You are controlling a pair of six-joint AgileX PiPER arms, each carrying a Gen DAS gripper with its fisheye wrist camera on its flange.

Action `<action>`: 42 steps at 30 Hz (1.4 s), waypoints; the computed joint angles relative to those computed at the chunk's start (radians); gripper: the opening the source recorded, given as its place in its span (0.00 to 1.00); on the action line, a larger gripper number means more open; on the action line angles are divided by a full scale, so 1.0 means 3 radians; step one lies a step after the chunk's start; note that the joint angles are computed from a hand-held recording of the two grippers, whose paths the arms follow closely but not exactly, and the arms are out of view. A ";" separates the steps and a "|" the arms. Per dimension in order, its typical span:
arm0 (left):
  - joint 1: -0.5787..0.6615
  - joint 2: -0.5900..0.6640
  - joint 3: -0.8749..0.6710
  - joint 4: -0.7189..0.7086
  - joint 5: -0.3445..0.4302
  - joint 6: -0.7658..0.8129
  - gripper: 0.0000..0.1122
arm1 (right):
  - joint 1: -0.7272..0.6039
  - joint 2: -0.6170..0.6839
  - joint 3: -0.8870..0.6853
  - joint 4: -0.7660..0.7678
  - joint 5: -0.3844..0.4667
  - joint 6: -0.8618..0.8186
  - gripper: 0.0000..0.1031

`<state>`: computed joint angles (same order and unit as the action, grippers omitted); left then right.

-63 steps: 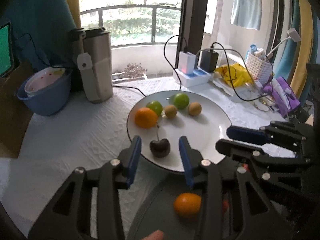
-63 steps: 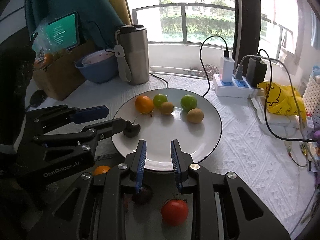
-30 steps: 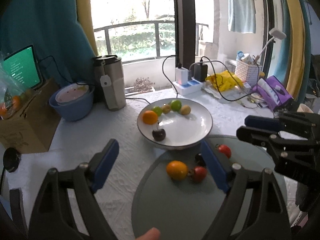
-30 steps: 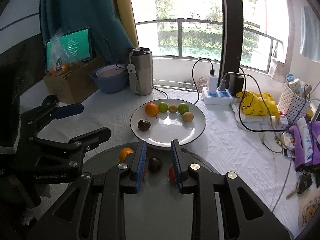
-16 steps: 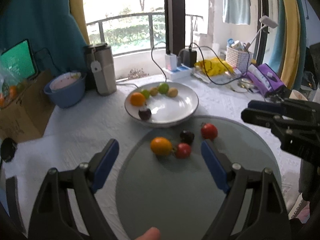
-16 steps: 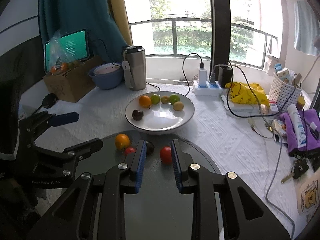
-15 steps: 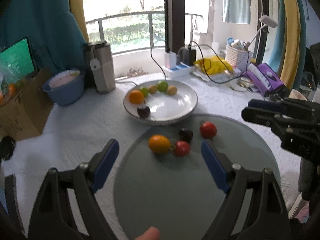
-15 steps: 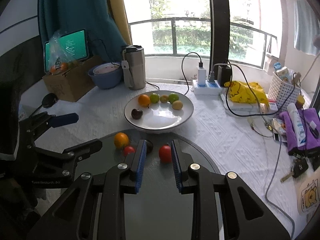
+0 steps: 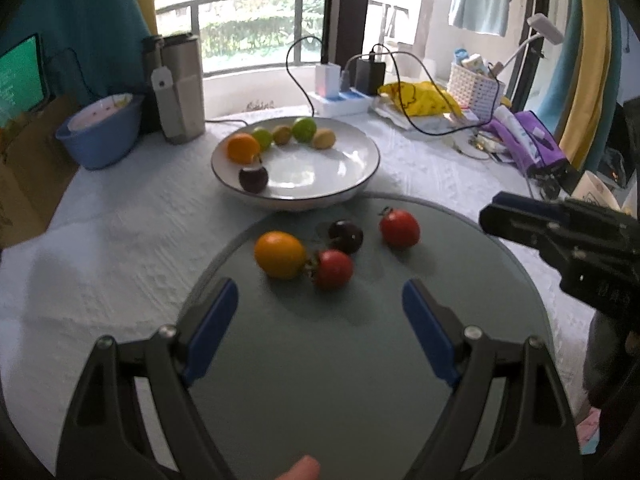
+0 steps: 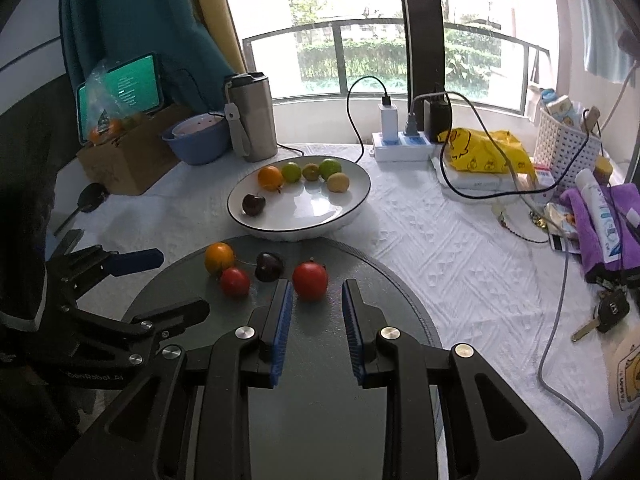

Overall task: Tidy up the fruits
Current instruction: 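Grasp a red tomato with the left tool while the right tool grasps another red tomato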

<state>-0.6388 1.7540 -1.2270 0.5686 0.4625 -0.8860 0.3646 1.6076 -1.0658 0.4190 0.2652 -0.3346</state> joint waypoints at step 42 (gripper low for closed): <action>0.0276 0.0556 -0.0505 -0.1116 -0.0135 0.0941 0.37 | -0.0258 0.0963 -0.0908 0.1050 0.0713 -0.1180 0.41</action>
